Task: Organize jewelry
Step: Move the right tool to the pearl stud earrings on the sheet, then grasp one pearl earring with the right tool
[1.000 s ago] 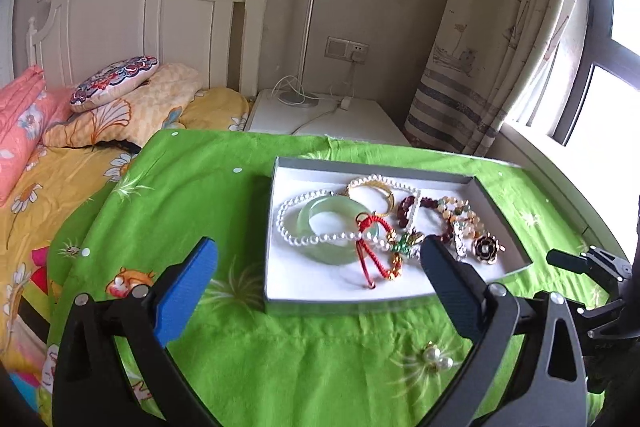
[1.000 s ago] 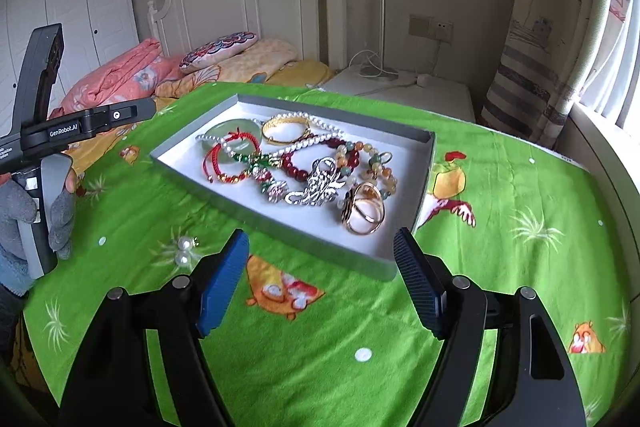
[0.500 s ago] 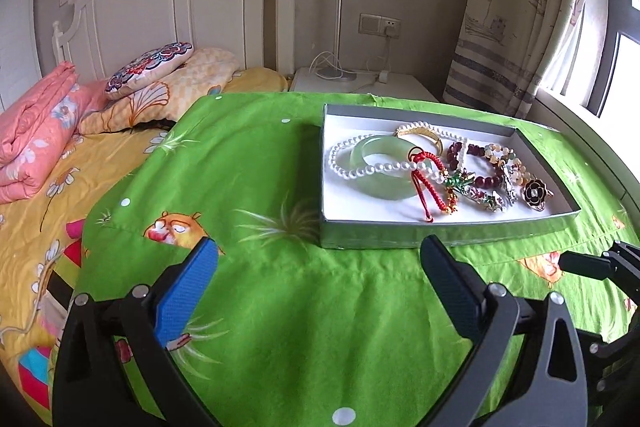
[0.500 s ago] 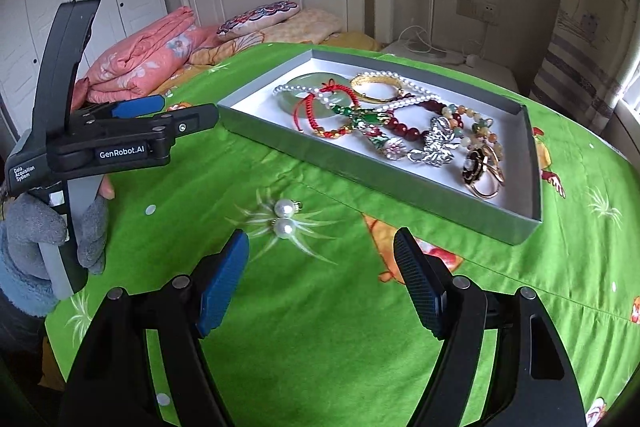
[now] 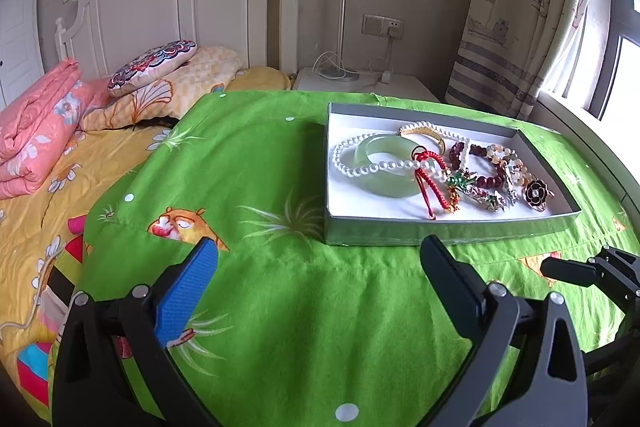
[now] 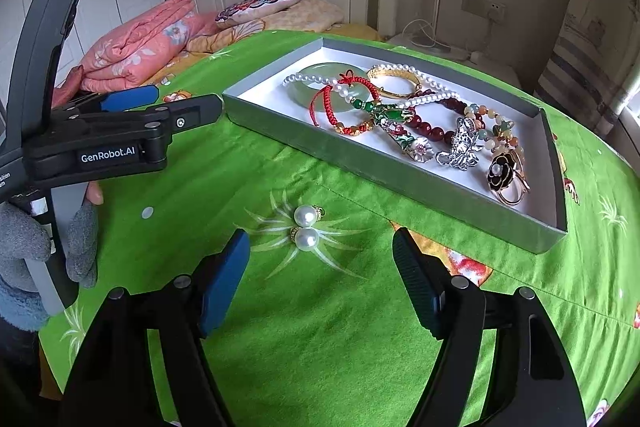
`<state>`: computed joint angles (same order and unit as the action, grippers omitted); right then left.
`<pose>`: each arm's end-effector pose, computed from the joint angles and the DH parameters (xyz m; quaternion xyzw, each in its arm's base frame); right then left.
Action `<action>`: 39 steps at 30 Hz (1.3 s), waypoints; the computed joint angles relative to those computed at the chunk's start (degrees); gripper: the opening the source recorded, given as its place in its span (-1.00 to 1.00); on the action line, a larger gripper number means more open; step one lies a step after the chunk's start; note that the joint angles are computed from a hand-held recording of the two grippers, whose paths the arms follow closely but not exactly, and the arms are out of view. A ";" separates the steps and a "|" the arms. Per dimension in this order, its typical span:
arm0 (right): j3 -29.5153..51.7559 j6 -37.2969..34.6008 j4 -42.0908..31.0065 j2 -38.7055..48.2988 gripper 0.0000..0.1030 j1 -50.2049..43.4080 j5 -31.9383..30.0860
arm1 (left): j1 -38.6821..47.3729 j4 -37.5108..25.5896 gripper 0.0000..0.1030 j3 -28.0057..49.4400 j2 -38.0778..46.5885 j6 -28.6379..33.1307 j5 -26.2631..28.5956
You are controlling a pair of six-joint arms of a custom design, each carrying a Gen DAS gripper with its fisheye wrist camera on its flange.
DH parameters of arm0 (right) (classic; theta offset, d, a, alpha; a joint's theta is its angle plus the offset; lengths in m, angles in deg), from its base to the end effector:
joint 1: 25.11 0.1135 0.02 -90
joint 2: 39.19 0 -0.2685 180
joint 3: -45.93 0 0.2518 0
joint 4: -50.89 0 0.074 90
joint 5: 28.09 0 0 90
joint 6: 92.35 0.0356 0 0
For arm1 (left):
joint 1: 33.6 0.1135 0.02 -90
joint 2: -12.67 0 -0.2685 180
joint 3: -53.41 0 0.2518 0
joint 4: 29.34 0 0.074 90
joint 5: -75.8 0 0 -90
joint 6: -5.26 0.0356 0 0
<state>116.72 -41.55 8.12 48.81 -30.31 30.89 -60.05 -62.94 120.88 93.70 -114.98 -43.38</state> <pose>0.3039 -0.0092 0.2168 -0.3383 0.8698 0.1448 0.3286 0.2713 -0.1156 0.2426 -0.1217 0.8974 0.0386 0.4224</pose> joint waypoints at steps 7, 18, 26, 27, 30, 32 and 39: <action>-1.31 -1.56 0.29 -0.90 -0.02 1.06 1.30 | 0.66 -0.20 0.95 0.00 -0.01 -0.60 0.87; -0.88 -1.86 -0.04 -0.18 -0.25 2.71 3.52 | 0.39 -0.35 0.95 0.02 0.17 -0.38 0.57; -1.14 -1.12 0.73 -0.36 -0.55 4.37 4.42 | 0.36 -0.52 0.95 0.17 0.50 -0.56 0.67; -1.57 -1.25 1.03 -0.78 -0.58 4.58 4.70 | 0.36 -0.49 0.95 0.18 0.51 -0.60 0.68; -2.39 -1.90 1.24 -1.55 -0.68 4.38 4.69 | 0.22 -0.44 0.95 0.18 0.66 -0.99 0.76; -2.28 -1.65 1.08 -1.43 -0.70 3.93 4.36 | 0.28 -0.32 0.95 0.00 0.64 -1.13 0.91; -2.36 -1.70 0.13 -2.50 -0.70 0.13 0.40 | 0.23 0.07 0.95 -0.25 0.60 -1.06 0.99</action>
<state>114.37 -43.25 8.25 46.32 -30.18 31.30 -59.82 -62.86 120.64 94.29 -116.05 -42.39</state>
